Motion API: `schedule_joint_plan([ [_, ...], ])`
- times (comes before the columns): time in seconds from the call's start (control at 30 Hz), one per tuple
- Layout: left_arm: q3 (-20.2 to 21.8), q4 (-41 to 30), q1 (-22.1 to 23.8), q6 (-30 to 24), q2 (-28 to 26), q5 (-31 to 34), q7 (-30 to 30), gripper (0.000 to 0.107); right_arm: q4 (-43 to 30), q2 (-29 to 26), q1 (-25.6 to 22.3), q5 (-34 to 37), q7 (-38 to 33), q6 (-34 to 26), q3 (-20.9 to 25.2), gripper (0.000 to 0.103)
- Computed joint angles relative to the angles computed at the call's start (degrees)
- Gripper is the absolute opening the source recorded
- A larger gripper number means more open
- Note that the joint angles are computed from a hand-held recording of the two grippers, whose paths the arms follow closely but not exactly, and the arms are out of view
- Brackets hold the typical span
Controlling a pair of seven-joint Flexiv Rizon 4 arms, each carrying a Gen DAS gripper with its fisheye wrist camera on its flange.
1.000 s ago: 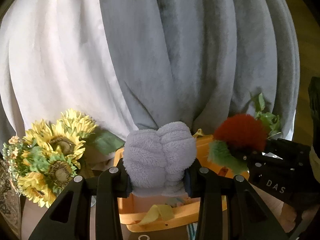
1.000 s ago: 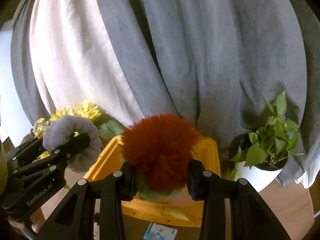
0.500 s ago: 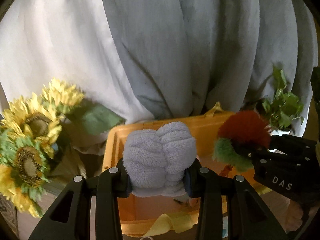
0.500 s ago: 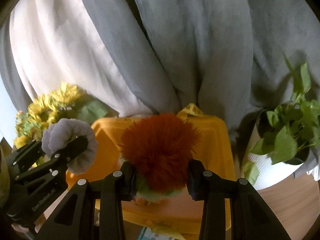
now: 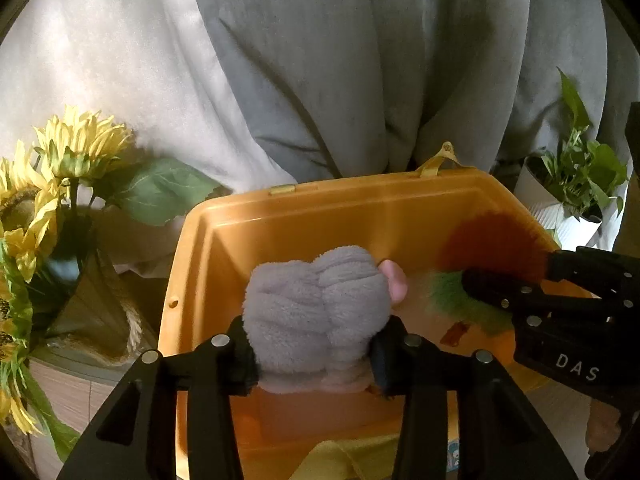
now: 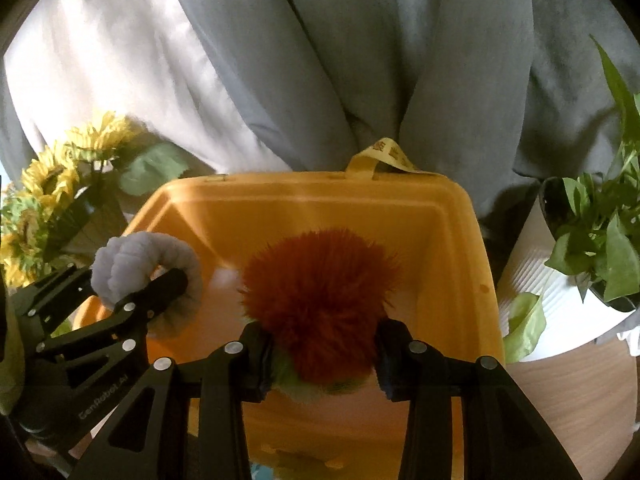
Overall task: Organize soft objects
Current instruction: 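Open both tools to drop the towel and pompom into the crate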
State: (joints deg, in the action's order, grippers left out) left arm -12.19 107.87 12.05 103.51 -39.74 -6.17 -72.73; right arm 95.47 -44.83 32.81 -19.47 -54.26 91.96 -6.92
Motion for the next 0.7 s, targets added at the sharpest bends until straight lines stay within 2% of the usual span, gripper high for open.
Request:
schedule_joint_plan([
  [0.13,1.1,-0.1,-0.9,0.3,0.2,-0.5,-0.5,0.058,0.7,0.0,2.8,0.3,1.5,1.2,-4.0,0.059],
  [0.5,-1.1,4.4,1.7,4.1,3.3,2.3,-2.8,0.070,5.4,2.0,10.2,3.0,2.6,5.1,-12.8,0.059],
  [0.7,-0.5,8.3,2.1,7.6,6.4,4.7,-5.5,0.074,9.1,4.0,14.6,6.7,1.6,7.5,-16.7,0.059],
])
